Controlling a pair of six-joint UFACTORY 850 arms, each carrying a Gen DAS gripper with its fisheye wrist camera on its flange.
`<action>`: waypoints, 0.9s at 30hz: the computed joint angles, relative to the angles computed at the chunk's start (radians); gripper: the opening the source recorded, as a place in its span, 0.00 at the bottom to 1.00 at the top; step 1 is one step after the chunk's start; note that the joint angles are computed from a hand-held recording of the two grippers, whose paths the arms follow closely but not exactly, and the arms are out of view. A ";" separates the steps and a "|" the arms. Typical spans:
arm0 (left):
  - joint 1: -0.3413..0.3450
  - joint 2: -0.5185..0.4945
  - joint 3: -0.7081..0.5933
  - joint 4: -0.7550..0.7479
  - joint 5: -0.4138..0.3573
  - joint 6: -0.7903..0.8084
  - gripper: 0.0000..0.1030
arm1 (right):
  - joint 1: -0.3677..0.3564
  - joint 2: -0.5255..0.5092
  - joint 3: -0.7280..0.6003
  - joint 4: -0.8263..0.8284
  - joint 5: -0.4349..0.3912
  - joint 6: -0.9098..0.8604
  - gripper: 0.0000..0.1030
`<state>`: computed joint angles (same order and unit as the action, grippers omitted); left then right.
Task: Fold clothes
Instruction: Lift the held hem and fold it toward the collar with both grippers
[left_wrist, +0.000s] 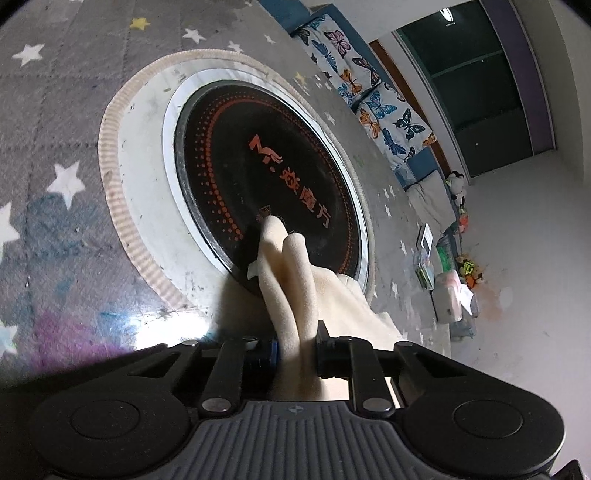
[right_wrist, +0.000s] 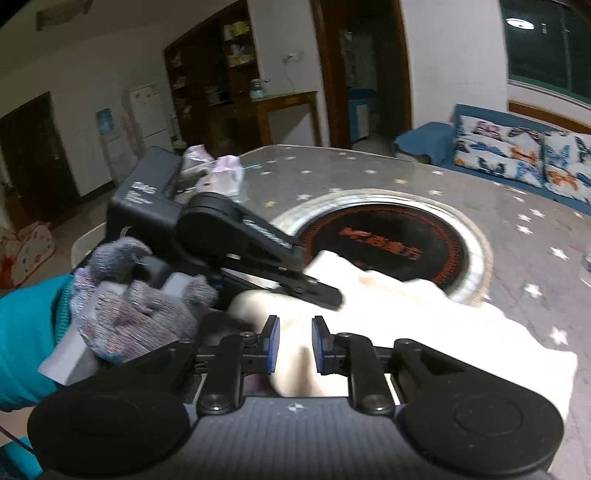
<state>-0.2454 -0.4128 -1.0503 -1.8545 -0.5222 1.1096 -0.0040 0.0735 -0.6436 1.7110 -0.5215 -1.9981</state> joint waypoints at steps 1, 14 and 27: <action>-0.003 0.002 0.000 -0.001 0.008 0.008 0.19 | -0.010 0.006 0.004 0.008 0.011 0.001 0.16; -0.037 0.015 -0.007 0.009 0.098 0.058 0.19 | -0.181 -0.036 -0.006 0.345 0.194 -0.208 0.29; -0.074 0.018 -0.027 0.032 0.197 0.106 0.19 | -0.247 -0.155 -0.052 0.385 0.150 -0.144 0.36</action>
